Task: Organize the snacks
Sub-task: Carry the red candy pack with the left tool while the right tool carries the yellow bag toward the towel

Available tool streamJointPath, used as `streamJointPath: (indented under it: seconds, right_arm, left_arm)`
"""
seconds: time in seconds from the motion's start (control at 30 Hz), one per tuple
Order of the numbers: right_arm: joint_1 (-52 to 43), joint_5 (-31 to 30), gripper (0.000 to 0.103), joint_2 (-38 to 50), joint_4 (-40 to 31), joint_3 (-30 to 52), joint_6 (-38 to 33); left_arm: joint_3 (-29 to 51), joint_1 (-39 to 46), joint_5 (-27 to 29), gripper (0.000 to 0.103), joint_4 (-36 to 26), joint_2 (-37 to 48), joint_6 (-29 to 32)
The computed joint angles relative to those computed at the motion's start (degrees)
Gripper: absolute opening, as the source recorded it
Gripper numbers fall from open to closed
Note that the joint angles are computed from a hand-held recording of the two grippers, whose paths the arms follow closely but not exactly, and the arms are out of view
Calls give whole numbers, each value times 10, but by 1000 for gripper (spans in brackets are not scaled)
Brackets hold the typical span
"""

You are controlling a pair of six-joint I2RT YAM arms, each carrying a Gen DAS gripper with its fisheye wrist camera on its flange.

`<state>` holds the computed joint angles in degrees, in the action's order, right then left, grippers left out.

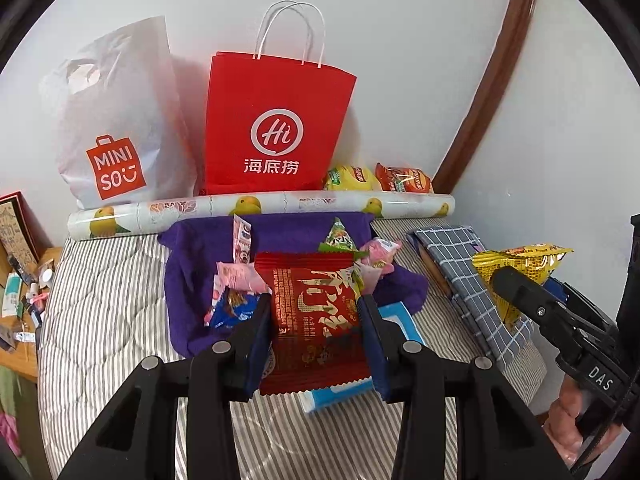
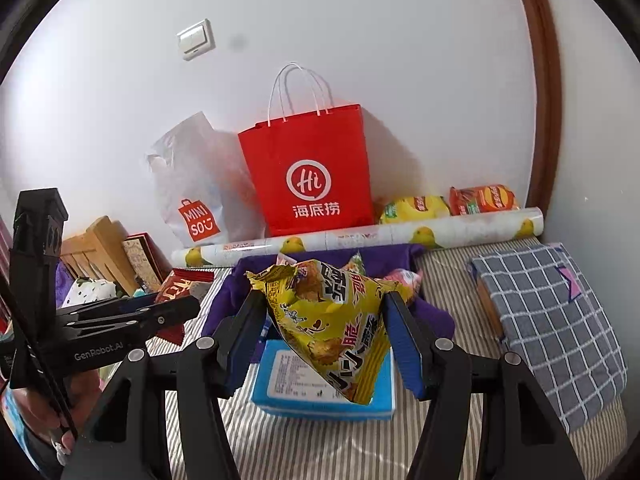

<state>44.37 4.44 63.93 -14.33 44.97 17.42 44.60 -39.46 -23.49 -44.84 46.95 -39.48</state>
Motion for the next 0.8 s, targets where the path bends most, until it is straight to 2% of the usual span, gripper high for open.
streamJointPath:
  seconds: [0.37,0.6,0.8]
  right_arm:
    - [-15,-14,60,94,41,58,-19]
    - [-27,-26,60,147,57,97,-28]
    - [-25,-26,60,194,70,138,-48]
  left_arm:
    - [4,139,87,40,57,24,92]
    - [7,194,112,40,97,59,128]
    - [0,253,159,40,137,89,149]
